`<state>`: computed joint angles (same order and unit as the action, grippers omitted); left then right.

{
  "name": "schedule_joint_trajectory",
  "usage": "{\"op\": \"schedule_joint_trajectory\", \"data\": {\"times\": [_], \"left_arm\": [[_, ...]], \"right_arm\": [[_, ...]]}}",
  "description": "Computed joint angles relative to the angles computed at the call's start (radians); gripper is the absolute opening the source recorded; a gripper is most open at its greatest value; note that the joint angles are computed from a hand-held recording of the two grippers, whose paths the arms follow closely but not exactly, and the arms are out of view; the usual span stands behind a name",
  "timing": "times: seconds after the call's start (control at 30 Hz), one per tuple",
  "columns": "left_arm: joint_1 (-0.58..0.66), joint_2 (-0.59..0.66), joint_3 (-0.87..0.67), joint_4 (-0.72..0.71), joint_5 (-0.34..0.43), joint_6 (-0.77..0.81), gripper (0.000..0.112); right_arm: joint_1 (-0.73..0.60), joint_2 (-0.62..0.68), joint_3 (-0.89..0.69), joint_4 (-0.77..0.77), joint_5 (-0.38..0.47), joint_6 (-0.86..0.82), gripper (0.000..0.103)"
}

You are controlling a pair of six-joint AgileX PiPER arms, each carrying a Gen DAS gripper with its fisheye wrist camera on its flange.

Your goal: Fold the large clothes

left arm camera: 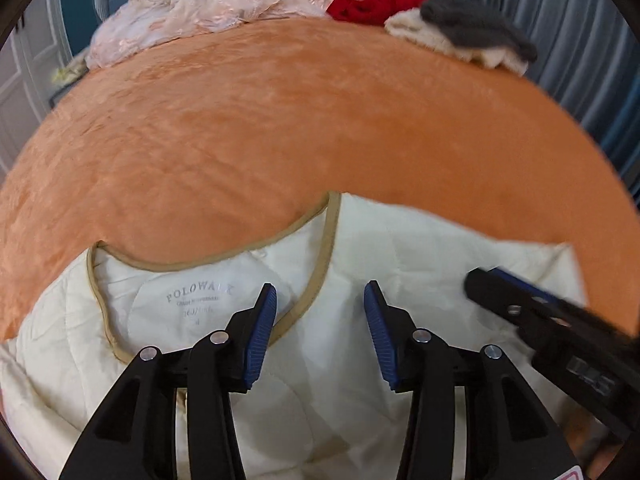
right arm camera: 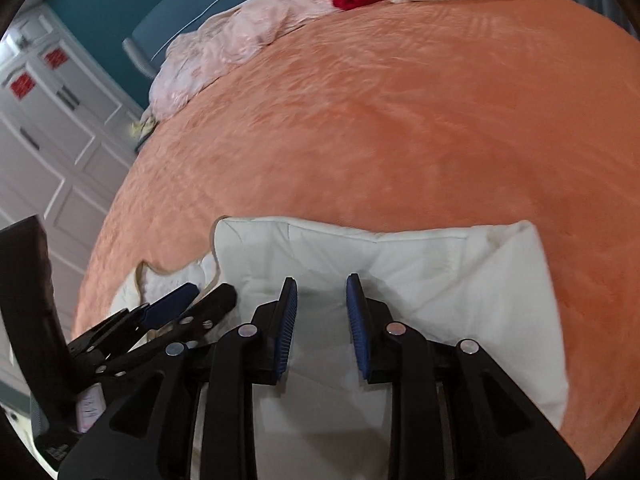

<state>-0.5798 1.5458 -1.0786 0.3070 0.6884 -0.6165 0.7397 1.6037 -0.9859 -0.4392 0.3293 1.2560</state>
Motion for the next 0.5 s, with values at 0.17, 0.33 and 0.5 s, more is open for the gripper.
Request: {"op": "schedule_joint_trajectory", "data": {"times": [0.17, 0.33, 0.5], "left_arm": [[-0.007, -0.012, 0.085, 0.133, -0.074, -0.182, 0.05], [-0.033, -0.007, 0.09, 0.223, -0.061, -0.278, 0.05], [-0.021, -0.126, 0.108, 0.289, 0.051, -0.341, 0.048]], "right_arm": [[0.058, 0.049, -0.055, -0.231, 0.148, 0.235, 0.005], [0.075, 0.037, -0.021, -0.362, 0.2, 0.424, 0.0], [0.158, -0.022, -0.064, -0.409, 0.39, 0.459, 0.006]]}}
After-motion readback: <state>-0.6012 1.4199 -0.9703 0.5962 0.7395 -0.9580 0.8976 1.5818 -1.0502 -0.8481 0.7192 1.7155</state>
